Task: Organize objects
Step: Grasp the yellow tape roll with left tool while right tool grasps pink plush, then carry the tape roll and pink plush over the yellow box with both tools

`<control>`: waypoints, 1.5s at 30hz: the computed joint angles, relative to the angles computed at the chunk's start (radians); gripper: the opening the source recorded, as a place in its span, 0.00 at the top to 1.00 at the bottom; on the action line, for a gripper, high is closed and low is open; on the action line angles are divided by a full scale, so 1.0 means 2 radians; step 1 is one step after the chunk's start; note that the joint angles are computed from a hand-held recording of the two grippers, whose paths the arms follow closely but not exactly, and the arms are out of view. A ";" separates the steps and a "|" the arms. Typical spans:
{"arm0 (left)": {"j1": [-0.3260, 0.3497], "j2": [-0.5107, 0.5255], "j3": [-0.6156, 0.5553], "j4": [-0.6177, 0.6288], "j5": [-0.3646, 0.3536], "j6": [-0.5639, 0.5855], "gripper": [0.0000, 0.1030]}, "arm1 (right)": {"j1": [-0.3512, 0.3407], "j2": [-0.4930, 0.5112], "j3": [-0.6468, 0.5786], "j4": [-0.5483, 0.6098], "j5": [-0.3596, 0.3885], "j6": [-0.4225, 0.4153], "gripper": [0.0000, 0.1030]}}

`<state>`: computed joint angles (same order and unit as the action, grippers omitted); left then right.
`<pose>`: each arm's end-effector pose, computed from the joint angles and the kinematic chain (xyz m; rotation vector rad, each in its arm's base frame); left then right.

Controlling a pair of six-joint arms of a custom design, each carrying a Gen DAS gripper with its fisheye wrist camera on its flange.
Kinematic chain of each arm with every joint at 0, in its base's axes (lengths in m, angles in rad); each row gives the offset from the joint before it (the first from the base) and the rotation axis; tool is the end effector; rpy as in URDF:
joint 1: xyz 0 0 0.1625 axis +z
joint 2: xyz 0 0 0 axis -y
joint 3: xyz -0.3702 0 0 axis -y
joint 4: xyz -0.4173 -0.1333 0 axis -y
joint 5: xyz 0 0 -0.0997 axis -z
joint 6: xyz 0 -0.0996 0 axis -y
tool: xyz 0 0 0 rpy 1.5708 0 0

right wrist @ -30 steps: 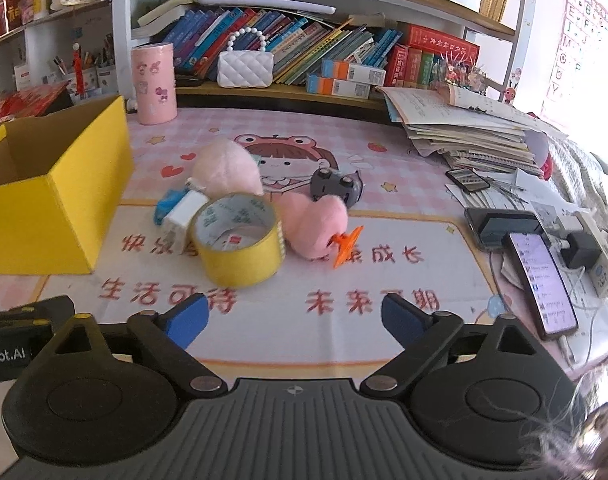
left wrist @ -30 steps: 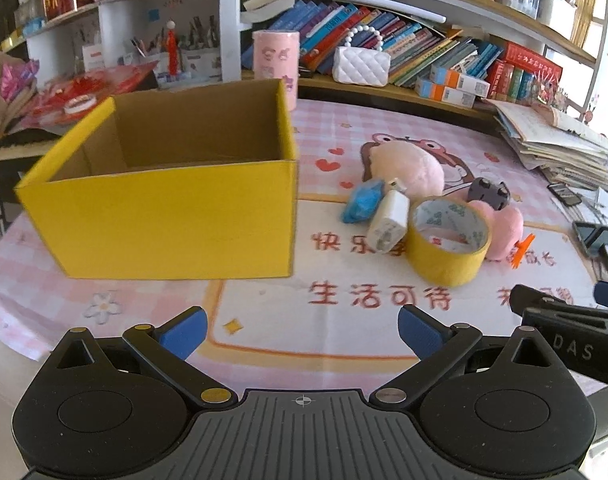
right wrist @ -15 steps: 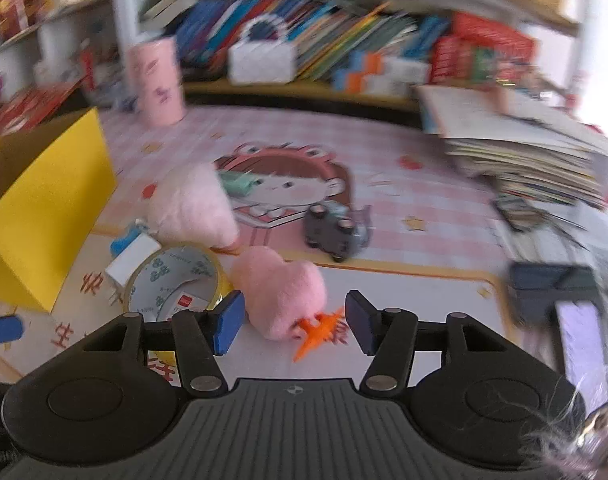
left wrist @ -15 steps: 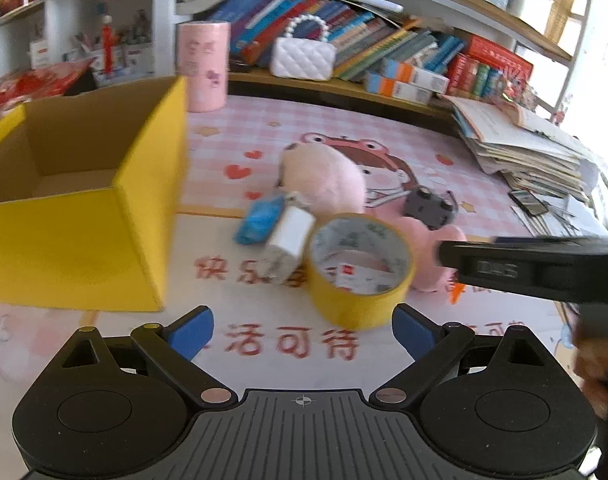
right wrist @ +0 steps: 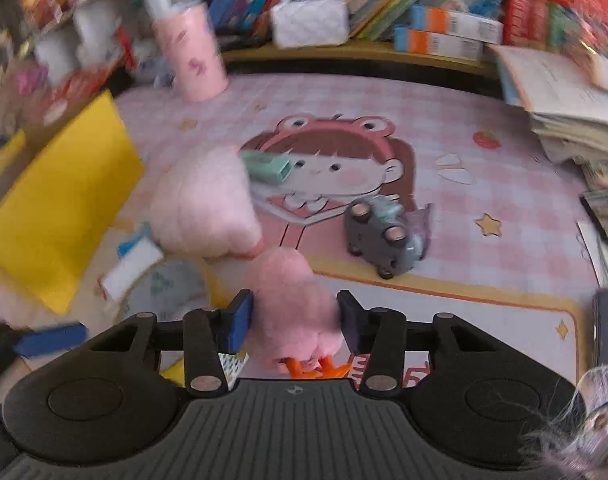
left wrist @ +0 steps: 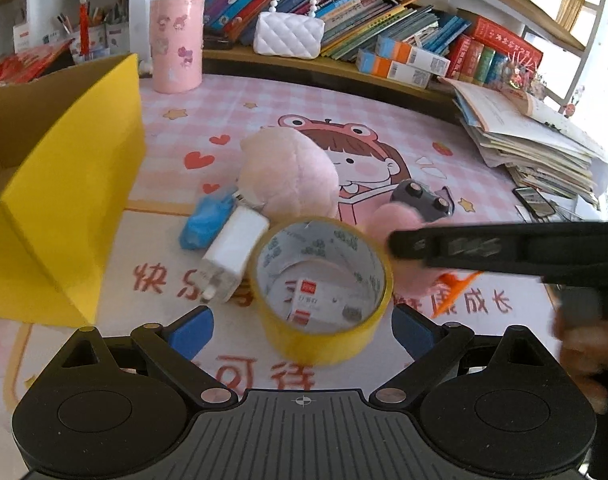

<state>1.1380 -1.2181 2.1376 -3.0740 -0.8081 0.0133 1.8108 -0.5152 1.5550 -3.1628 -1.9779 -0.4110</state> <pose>-0.0278 -0.5421 0.1729 0.2456 2.3723 -0.8935 0.2496 -0.6249 -0.0405 0.6902 -2.5225 0.6910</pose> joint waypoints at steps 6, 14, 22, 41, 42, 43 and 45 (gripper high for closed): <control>-0.007 0.054 -0.035 -0.011 0.038 0.015 0.10 | 0.003 -0.031 0.041 -0.062 -0.007 0.021 0.58; -0.009 0.055 -0.031 -0.029 0.035 0.012 0.17 | 0.014 -0.036 0.075 -0.133 -0.057 0.032 0.58; -0.026 -0.007 0.032 -0.117 -0.002 0.059 0.17 | 0.031 -0.027 0.091 -0.179 -0.104 0.066 0.58; 0.018 -0.330 0.172 -0.021 0.093 0.060 0.17 | 0.164 0.070 0.054 -0.100 -0.075 0.143 0.58; 0.023 -0.347 0.173 -0.009 0.095 0.058 0.17 | 0.172 0.076 0.049 -0.094 -0.073 0.148 0.58; 0.028 -0.364 0.176 0.000 0.096 0.060 0.18 | 0.179 0.083 0.043 -0.087 -0.070 0.153 0.58; 0.034 -0.392 0.181 0.006 0.096 0.074 0.17 | 0.194 0.095 0.033 -0.076 -0.068 0.165 0.58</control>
